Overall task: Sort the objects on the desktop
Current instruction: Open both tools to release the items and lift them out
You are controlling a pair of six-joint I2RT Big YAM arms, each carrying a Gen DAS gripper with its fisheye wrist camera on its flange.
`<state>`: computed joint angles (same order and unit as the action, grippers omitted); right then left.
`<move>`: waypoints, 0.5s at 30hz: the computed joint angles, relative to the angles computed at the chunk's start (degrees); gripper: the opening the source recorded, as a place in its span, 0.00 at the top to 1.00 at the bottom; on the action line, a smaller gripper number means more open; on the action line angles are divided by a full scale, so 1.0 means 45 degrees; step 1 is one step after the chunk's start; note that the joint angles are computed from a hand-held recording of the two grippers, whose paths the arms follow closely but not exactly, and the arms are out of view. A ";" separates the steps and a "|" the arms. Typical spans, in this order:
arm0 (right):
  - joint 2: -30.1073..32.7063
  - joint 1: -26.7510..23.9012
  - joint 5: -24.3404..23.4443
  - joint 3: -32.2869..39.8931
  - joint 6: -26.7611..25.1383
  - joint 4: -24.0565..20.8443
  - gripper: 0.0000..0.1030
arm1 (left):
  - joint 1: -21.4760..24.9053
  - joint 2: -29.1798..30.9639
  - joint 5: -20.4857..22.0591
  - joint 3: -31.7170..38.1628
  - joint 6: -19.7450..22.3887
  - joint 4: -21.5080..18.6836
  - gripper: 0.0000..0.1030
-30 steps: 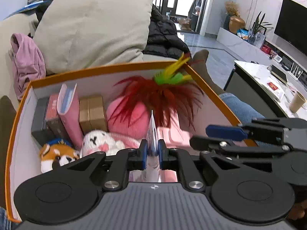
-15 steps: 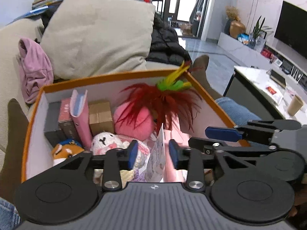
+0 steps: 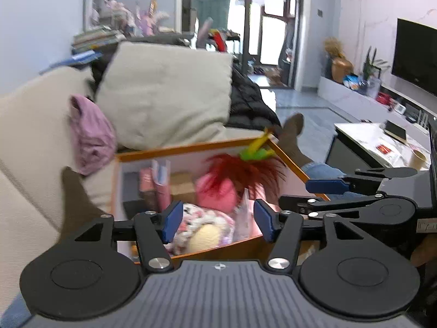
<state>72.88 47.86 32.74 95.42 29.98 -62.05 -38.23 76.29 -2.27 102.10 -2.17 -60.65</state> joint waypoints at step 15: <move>0.0306 0.0991 0.0976 0.0535 -0.0026 -0.0040 0.23 | 0.0004 -0.1385 -0.1816 -0.2146 -0.0981 0.2141 0.21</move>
<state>74.26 52.32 37.13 97.83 29.86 -62.23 -38.21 70.06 -10.44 92.44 -6.59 -51.01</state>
